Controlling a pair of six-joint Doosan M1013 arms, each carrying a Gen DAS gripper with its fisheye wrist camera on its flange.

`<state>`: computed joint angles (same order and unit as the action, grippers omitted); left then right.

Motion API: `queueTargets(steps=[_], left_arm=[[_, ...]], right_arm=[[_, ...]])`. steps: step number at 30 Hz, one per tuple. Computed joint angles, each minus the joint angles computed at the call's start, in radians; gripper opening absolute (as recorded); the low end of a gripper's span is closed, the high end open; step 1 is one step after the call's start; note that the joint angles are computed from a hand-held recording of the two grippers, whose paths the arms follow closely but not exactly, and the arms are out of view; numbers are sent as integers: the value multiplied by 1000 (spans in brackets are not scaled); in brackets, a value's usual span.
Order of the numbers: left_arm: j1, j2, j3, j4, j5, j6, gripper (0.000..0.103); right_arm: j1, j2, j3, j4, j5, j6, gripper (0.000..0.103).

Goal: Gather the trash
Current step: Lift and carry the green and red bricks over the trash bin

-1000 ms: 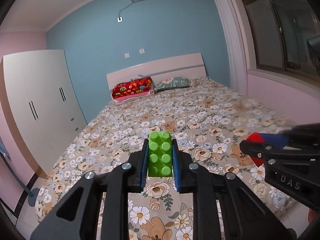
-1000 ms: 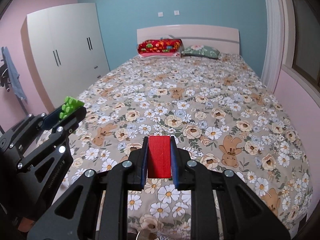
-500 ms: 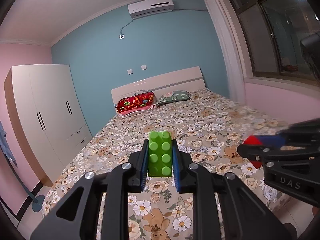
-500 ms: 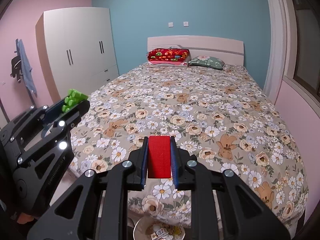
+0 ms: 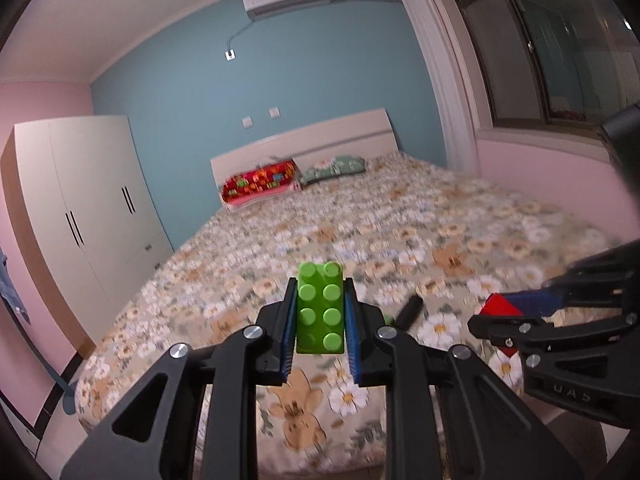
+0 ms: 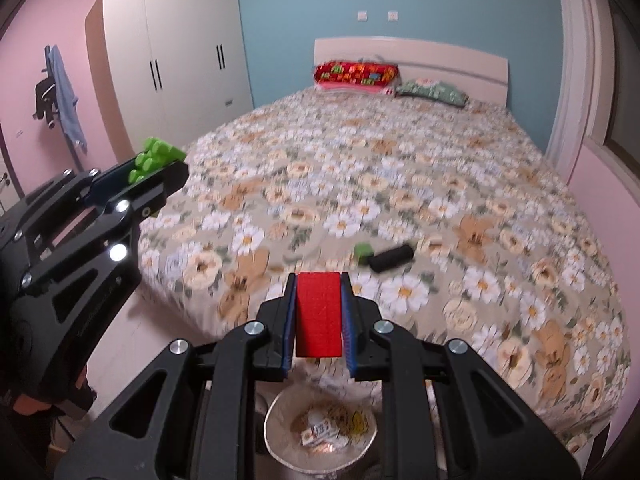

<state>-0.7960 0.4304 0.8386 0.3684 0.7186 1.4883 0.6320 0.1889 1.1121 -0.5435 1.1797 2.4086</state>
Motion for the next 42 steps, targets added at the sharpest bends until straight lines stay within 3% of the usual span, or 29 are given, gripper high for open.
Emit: queueTargets(steps=[15,42], left_arm=[[7,26,115,-121,102,57,24],[16,144,155,-263,299,96,24]], right_arm=[[-40,-10,171,180,-58,7,21],[-121,45,378,525,-91,-65,21]])
